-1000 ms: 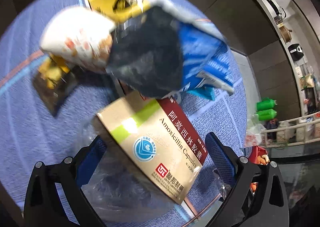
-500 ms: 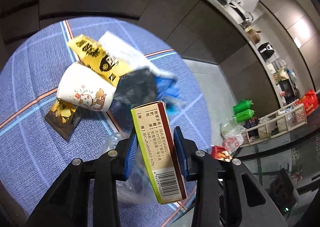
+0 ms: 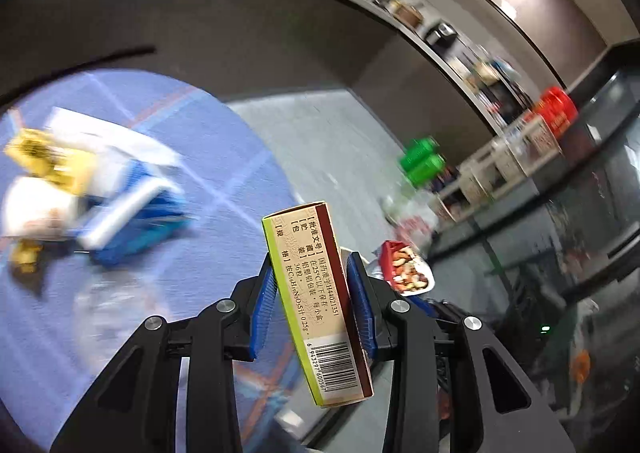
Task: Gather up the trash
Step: 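Carry both items over the white bin and open both grippers to drop them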
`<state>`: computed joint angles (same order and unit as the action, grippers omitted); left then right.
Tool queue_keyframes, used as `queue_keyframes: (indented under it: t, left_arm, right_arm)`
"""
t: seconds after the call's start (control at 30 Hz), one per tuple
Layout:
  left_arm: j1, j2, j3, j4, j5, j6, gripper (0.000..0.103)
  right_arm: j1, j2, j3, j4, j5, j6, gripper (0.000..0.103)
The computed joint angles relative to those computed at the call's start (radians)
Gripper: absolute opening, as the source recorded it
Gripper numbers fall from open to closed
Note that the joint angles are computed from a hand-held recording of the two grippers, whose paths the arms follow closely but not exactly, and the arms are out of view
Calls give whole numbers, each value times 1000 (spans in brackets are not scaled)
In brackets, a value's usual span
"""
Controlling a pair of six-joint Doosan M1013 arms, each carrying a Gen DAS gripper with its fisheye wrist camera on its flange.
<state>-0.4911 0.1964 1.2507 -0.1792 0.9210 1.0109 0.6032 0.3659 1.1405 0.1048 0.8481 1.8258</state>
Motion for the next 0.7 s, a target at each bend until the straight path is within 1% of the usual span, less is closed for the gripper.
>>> queue_keyframes:
  t: [0.03, 0.1, 0.2, 0.37, 0.47, 0.5, 0.6, 0.7]
  left_arm:
    - [-1, 23, -17, -45, 0, 32, 33]
    - [-5, 65, -45, -93, 0, 74, 33]
    - [-23, 137, -106, -132, 10, 123, 33]
    - [-45, 247, -200, -117, 63, 147, 33]
    - [-64, 286, -238, -52, 102, 152, 33]
    - [-71, 306, -256, -25, 126, 155, 33]
    - [-72, 335, -276, -33, 160, 171, 33]
    - [-84, 359, -299, 11, 192, 181, 34]
  right_arm:
    - [-9, -4, 16, -8, 3, 22, 11]
    - [-30, -14, 54, -13, 3, 52, 11]
    - [-55, -18, 102, 5, 7, 65, 11]
    - [-87, -4, 153, 60, 16, 56, 11]
    - [-106, -4, 184, 98, 12, 35, 11]
    - [-109, -3, 190, 108, 12, 23, 11]
    - [-116, 3, 199, 130, 17, -26, 11]
    - [-119, 16, 197, 132, 30, -58, 12]
